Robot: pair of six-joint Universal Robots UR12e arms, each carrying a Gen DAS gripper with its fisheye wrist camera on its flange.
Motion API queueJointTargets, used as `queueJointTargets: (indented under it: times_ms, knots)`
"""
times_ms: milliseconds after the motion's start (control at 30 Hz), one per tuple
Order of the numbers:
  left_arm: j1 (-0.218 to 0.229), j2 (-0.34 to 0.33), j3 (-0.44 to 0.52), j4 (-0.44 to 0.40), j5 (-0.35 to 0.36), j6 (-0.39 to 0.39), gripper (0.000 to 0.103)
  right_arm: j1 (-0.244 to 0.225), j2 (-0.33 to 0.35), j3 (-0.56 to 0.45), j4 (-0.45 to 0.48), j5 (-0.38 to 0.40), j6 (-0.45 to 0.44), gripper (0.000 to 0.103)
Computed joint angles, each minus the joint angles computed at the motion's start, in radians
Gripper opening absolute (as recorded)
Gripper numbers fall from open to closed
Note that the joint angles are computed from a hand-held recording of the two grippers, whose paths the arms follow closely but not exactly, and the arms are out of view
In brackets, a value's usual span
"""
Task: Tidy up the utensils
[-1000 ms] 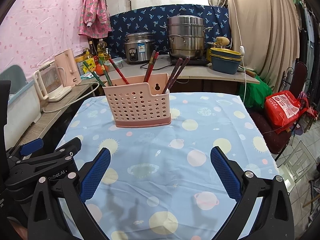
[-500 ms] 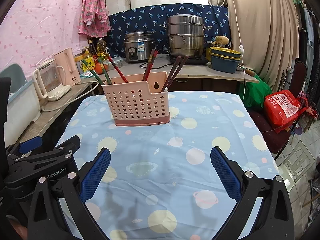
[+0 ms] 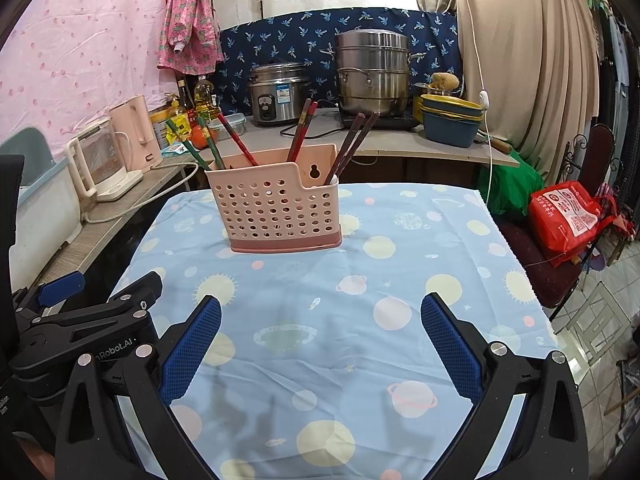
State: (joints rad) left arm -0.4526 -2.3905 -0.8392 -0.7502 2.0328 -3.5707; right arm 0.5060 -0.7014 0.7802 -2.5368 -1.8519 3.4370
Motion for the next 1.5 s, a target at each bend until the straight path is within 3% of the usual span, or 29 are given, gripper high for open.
queueJointTargets:
  times_ms: [1500]
  knots:
    - [0.005, 0.005, -0.014, -0.033, 0.025, -0.007, 0.096, -0.009, -0.002, 0.005, 0.022, -0.009, 0.012, 0.096]
